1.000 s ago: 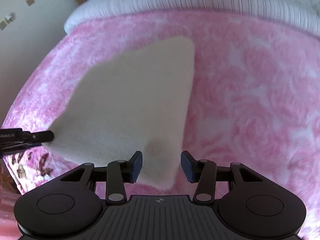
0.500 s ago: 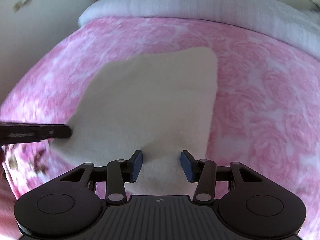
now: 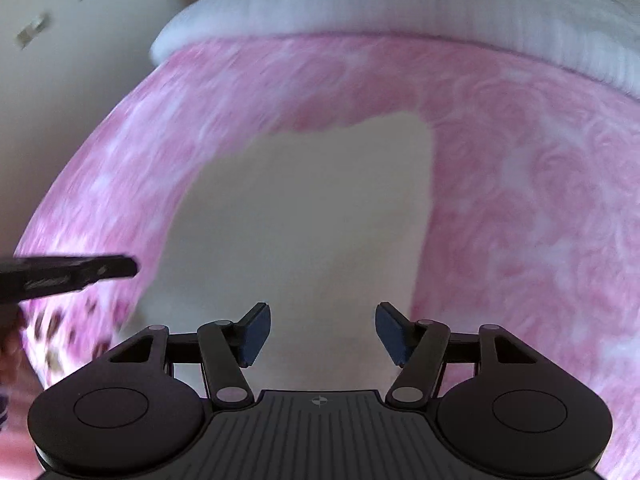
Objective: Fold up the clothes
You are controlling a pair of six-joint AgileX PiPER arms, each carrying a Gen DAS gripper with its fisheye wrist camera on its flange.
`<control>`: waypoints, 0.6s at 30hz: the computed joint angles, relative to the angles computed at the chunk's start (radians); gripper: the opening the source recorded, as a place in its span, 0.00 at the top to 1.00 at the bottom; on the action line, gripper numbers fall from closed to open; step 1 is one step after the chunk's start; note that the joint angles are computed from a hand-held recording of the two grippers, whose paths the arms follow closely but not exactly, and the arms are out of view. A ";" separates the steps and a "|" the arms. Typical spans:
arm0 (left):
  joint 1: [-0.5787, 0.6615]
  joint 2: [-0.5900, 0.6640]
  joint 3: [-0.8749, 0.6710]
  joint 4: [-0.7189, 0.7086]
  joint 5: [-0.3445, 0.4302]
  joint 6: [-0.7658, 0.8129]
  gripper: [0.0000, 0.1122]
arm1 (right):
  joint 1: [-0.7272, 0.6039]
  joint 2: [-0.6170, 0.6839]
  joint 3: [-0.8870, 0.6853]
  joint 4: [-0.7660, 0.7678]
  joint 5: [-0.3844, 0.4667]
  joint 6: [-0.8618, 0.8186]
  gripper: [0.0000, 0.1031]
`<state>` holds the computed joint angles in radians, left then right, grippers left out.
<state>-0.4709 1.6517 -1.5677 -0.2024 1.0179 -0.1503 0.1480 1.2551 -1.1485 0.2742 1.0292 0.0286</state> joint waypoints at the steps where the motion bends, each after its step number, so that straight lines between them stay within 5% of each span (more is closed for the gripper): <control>1: 0.010 0.057 -0.065 -0.007 0.022 -0.014 0.83 | -0.022 0.042 -0.031 0.003 -0.011 -0.011 0.39; 10: 0.134 0.472 -0.543 -0.208 0.165 -0.087 0.77 | -0.184 0.455 -0.392 0.111 -0.017 -0.030 0.39; 17: 0.157 0.530 -0.565 -0.237 0.158 -0.050 0.94 | -0.219 0.631 -0.521 0.161 -0.059 0.007 0.41; 18: 0.157 0.518 -0.537 -0.236 0.137 -0.043 0.95 | -0.224 0.651 -0.526 0.177 -0.061 0.008 0.57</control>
